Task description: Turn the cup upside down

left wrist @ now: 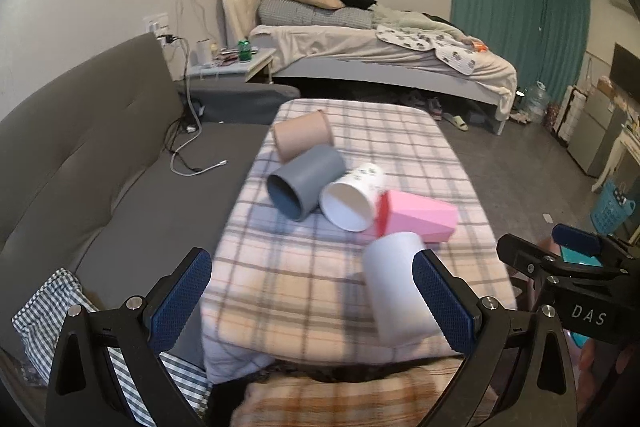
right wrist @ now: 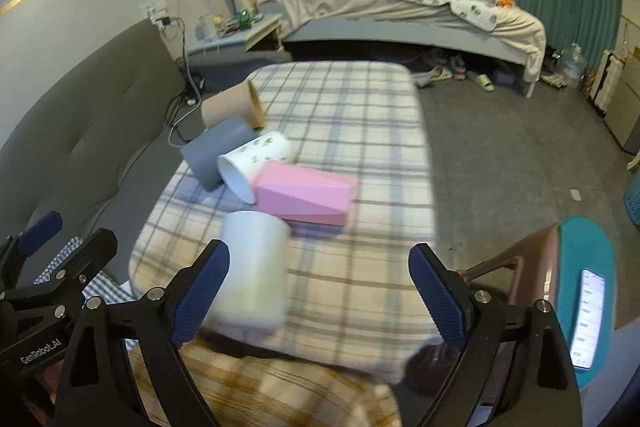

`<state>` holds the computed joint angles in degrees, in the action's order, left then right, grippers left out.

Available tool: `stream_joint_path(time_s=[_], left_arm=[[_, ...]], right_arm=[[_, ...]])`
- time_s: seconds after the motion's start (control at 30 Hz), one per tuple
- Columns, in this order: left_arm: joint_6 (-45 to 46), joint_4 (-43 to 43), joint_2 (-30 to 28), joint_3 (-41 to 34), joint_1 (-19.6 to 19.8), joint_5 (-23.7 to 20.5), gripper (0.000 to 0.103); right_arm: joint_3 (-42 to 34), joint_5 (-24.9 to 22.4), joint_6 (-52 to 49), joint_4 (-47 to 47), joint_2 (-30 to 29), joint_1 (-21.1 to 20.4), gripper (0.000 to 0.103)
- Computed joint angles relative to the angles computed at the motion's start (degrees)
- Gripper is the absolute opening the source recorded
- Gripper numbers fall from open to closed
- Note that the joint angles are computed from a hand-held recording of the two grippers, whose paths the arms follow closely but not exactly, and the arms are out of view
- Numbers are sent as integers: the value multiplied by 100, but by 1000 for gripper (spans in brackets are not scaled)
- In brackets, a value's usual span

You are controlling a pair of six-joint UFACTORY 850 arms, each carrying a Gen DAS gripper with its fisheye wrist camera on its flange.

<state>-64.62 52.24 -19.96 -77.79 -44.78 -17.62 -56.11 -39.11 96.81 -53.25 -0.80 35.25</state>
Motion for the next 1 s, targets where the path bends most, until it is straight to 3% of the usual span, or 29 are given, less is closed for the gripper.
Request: stream_joint_path(time_s=[0.17,0.37,1.0], left_arm=[[183,-307,-102,-105,-184,-119,103],[569,-736,-338,-260,-340,-289,103],[3227,-3405,-1439,-1067,-393,-744,101]], right_arm=[[405,-152,338,-265,353,30,99],[767,-8,731,-456,525,-39,103],[1455,733,1111,-164,614,-693,103]])
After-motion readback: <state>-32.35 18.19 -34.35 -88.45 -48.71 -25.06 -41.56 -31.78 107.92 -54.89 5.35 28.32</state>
